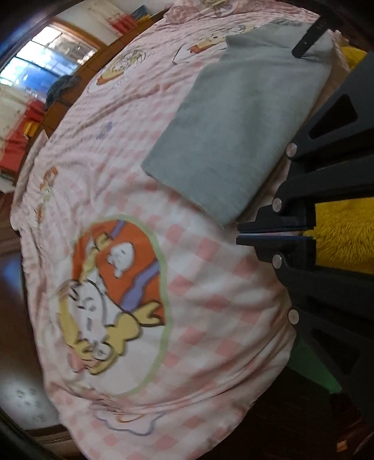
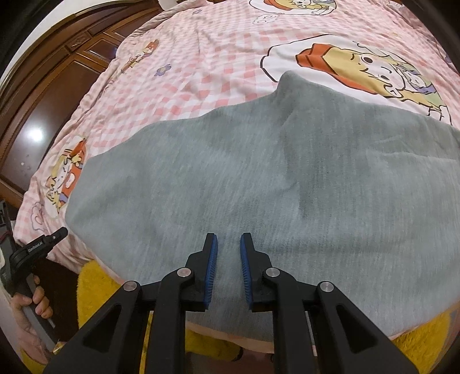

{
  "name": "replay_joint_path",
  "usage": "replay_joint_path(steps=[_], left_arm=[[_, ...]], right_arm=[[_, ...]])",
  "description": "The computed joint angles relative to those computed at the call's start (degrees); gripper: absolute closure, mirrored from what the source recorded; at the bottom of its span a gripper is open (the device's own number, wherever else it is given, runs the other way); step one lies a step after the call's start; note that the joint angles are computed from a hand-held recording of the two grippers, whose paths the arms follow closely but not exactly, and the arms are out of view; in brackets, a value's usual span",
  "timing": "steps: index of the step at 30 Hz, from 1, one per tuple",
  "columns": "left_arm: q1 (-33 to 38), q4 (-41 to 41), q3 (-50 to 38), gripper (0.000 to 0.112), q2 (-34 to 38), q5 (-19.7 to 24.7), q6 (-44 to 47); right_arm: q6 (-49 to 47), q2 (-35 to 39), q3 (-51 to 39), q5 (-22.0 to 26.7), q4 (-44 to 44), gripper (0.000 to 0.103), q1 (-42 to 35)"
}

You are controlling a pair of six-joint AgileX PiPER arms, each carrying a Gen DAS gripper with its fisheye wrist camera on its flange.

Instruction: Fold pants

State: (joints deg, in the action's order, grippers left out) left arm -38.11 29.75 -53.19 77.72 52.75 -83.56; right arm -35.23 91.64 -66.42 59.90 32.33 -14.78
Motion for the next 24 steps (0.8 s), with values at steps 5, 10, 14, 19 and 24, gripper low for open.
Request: replay_joint_path(steps=[5,10,14,19,24], left_arm=[[-3.3,3.6,-7.2,0.109,2.8,3.1,3.9],[-2.9,4.2,-12.0,0.102,8.6,-0.2,7.8],[-1.7,2.0,-13.0,0.102,12.9,-2.0,10.1],[-1.3,-0.7,-10.8,0.102,13.9,-2.1,9.3],[-1.4,-1.1,-11.5,0.102,14.5,-0.5,9.8]], right_arm=[[0.0,3.1,-8.1,2.3,0.5,0.086,-2.8],[0.0,11.2,-21.9,0.8,-1.5,0.054,-2.9],[1.2,22.6,-36.0,6.5,-4.9,0.054,-1.1],[-0.5,26.7,-39.6,6.4,-7.6,0.1,1.2],[5.8,29.7,-42.8,2.6,-9.5,0.101,2.8]])
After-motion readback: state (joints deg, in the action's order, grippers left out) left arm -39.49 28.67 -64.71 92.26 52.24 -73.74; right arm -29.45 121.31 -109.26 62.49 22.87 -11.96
